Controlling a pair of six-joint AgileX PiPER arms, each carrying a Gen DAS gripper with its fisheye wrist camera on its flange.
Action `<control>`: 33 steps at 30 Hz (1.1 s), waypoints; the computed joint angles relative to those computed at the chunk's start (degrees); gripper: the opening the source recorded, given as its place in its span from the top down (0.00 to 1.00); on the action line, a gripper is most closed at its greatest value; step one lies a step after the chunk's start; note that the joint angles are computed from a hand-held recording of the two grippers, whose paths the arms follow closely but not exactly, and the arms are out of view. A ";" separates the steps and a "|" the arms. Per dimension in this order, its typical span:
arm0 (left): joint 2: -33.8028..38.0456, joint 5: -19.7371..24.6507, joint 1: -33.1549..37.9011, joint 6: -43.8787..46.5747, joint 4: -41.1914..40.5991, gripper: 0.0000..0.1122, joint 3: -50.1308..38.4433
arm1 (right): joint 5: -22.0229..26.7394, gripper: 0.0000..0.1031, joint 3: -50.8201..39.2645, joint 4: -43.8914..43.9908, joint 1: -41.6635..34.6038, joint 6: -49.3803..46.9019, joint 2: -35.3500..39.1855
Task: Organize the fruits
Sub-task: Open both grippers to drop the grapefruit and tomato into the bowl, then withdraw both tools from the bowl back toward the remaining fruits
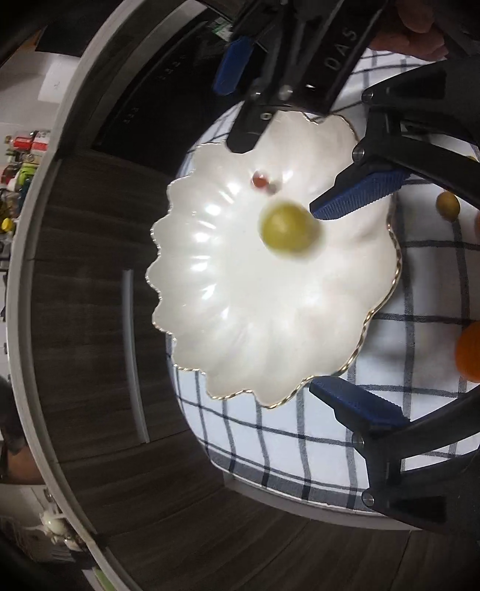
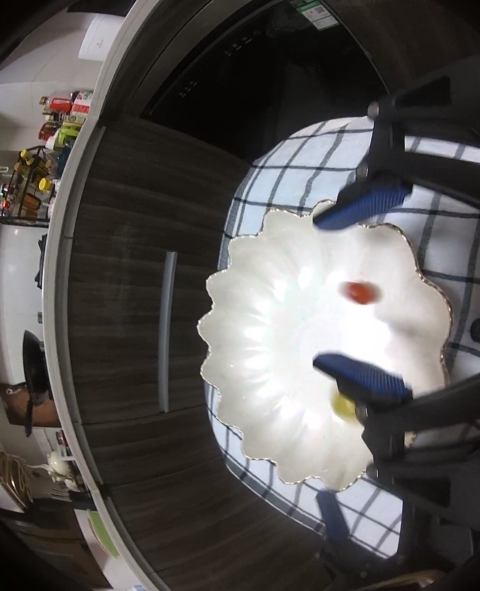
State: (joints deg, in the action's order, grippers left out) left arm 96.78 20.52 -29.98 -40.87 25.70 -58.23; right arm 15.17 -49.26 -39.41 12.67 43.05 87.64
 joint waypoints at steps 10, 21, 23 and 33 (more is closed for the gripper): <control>-3.84 0.64 0.31 -1.46 0.54 0.14 1.44 | 0.83 0.17 0.99 1.02 -0.71 0.96 -2.95; -11.42 3.02 -1.72 -9.95 9.81 0.09 5.10 | 3.81 0.17 3.32 2.15 1.40 1.64 -9.85; -12.83 3.56 -2.15 -11.18 11.10 0.09 5.96 | 4.56 0.17 4.04 2.07 2.13 2.09 -11.43; -20.25 8.00 -5.52 -18.48 18.38 0.09 9.87 | 9.53 0.17 7.39 -1.53 6.83 7.57 -19.97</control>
State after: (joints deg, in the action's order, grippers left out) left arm 76.52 28.52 -35.51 -59.35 44.08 -48.37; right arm 24.70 -41.88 -40.93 19.49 50.62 67.67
